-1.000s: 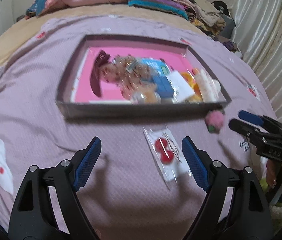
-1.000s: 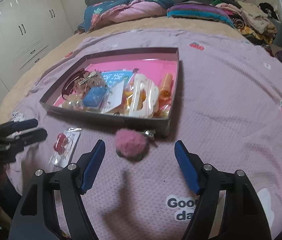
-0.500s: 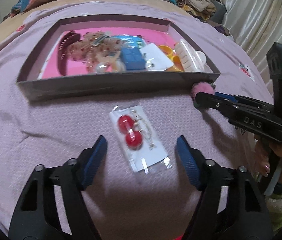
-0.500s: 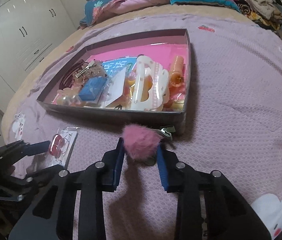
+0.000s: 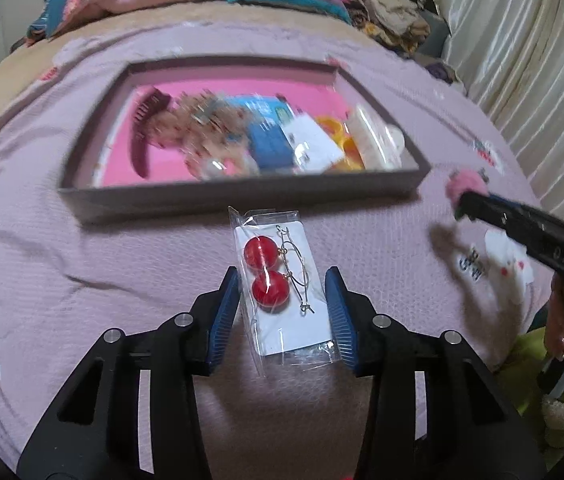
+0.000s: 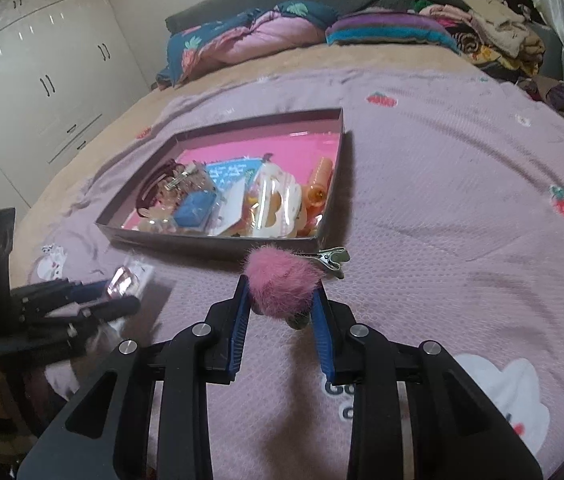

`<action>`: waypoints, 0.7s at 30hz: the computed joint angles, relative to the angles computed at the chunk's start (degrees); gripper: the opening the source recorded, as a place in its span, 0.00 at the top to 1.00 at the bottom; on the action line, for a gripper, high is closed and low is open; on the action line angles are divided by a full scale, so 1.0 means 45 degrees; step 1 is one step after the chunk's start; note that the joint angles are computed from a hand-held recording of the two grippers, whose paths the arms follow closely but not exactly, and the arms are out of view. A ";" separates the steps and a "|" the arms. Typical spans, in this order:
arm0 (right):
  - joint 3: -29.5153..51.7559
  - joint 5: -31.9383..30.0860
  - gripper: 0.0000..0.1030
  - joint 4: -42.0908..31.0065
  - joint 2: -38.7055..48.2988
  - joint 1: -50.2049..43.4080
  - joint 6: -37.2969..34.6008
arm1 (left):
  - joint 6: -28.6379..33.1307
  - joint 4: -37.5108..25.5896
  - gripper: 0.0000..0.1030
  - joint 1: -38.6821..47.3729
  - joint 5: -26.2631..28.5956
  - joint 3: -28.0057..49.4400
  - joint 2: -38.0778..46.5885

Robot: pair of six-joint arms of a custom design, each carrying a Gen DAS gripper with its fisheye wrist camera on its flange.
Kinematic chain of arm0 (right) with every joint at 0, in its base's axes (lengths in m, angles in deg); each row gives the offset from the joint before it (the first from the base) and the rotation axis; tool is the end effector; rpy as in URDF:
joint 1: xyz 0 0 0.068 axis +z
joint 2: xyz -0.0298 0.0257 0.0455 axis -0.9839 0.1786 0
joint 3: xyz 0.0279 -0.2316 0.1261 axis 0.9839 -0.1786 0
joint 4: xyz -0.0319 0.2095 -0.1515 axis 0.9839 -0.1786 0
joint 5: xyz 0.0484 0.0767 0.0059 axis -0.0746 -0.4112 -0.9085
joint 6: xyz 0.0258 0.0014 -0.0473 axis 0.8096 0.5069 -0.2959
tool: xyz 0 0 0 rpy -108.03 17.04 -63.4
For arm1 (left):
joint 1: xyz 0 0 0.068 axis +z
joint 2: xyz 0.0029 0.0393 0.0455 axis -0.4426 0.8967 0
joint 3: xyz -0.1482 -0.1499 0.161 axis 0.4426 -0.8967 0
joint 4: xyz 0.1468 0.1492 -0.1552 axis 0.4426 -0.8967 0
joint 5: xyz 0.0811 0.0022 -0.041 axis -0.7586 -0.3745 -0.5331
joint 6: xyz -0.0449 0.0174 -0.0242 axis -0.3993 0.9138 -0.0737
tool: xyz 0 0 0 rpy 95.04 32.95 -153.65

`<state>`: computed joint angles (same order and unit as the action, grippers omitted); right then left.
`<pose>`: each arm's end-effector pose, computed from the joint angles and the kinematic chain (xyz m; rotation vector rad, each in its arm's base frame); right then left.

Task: Organize jewelry
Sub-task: 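Lift the pompom clip and earrings card and carry both over the tray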

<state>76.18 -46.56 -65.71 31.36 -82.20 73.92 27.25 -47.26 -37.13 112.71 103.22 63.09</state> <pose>0.2207 -0.0086 0.2928 0.4446 2.3314 0.1793 0.3596 -0.0858 0.2772 0.9654 2.4106 -0.5549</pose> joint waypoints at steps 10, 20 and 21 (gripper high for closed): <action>0.1185 0.1060 0.73 -0.0727 -0.0485 0.1349 0.0271 | -0.0233 -0.0755 0.66 0.1381 0.0745 0.2702 0.0523; 0.3613 0.1918 0.73 -0.0667 0.1353 0.2429 -0.0249 | -0.0756 -0.1309 0.66 0.1918 0.1059 0.5696 0.2147; 0.3895 0.1944 0.73 -0.0613 0.1593 0.2474 -0.0318 | -0.0832 -0.1347 0.66 0.1917 0.1084 0.6014 0.2333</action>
<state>93.71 -37.82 -68.47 38.53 -71.06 72.49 23.50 -53.32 -28.50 117.59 130.29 73.59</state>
